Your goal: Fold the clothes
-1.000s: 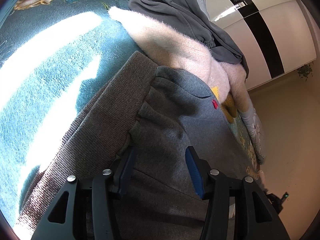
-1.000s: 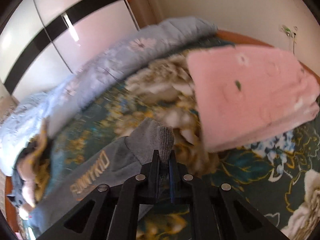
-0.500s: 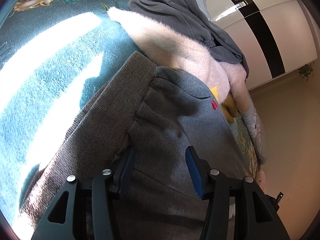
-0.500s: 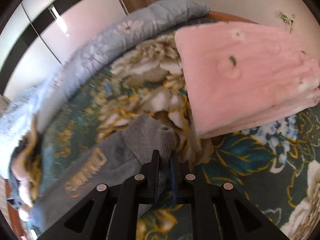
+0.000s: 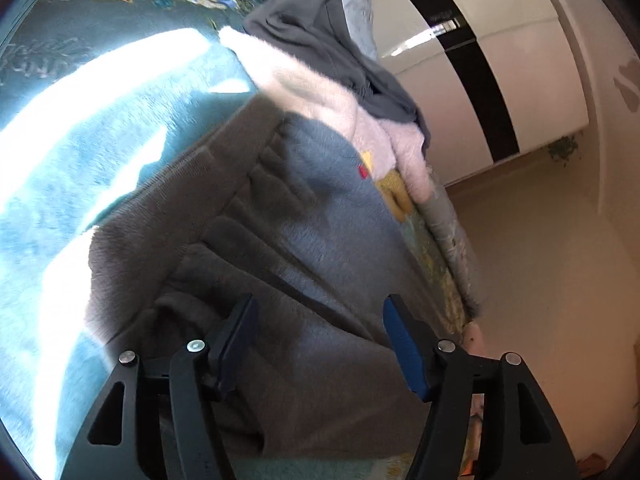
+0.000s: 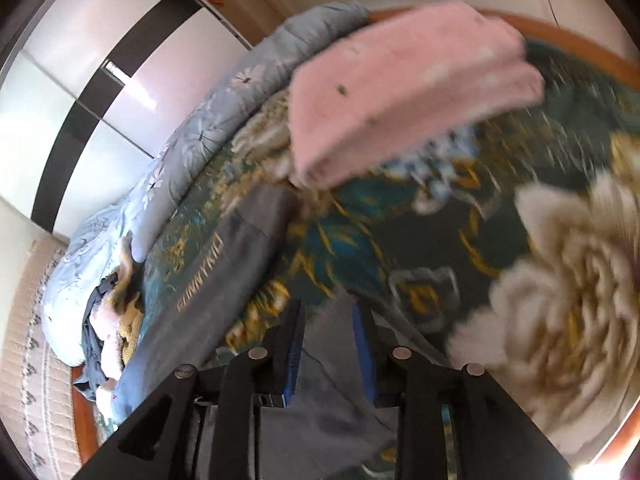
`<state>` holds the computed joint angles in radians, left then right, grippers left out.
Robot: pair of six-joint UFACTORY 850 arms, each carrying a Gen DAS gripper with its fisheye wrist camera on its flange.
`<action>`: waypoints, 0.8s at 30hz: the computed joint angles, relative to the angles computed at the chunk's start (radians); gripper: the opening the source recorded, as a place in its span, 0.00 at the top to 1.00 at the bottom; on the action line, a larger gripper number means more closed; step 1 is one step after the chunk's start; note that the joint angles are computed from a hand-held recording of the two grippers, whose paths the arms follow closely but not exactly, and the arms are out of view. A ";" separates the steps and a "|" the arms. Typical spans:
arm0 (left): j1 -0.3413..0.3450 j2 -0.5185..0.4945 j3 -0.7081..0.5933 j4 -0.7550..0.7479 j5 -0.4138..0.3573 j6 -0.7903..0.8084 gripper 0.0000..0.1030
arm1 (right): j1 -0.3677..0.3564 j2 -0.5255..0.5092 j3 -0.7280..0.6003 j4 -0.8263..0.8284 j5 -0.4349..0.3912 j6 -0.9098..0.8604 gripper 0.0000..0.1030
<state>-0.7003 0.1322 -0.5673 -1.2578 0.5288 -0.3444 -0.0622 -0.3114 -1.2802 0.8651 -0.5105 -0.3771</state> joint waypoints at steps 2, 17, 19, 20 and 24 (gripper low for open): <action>-0.020 0.025 -0.003 -0.131 0.025 0.108 0.36 | -0.016 0.021 0.036 0.076 -0.013 -0.073 0.73; -0.201 0.094 0.087 -0.451 0.098 0.090 0.36 | -0.130 0.083 0.173 0.227 -0.079 -0.272 0.71; -0.206 0.086 0.098 -0.422 0.093 0.032 0.37 | -0.146 0.076 0.181 0.246 -0.105 -0.281 0.69; -0.208 0.082 0.098 -0.420 0.096 0.023 0.37 | -0.153 0.071 0.184 0.260 -0.120 -0.288 0.69; -0.201 0.066 0.087 -0.449 0.099 0.049 0.46 | -0.160 0.044 0.190 0.307 -0.171 -0.307 0.65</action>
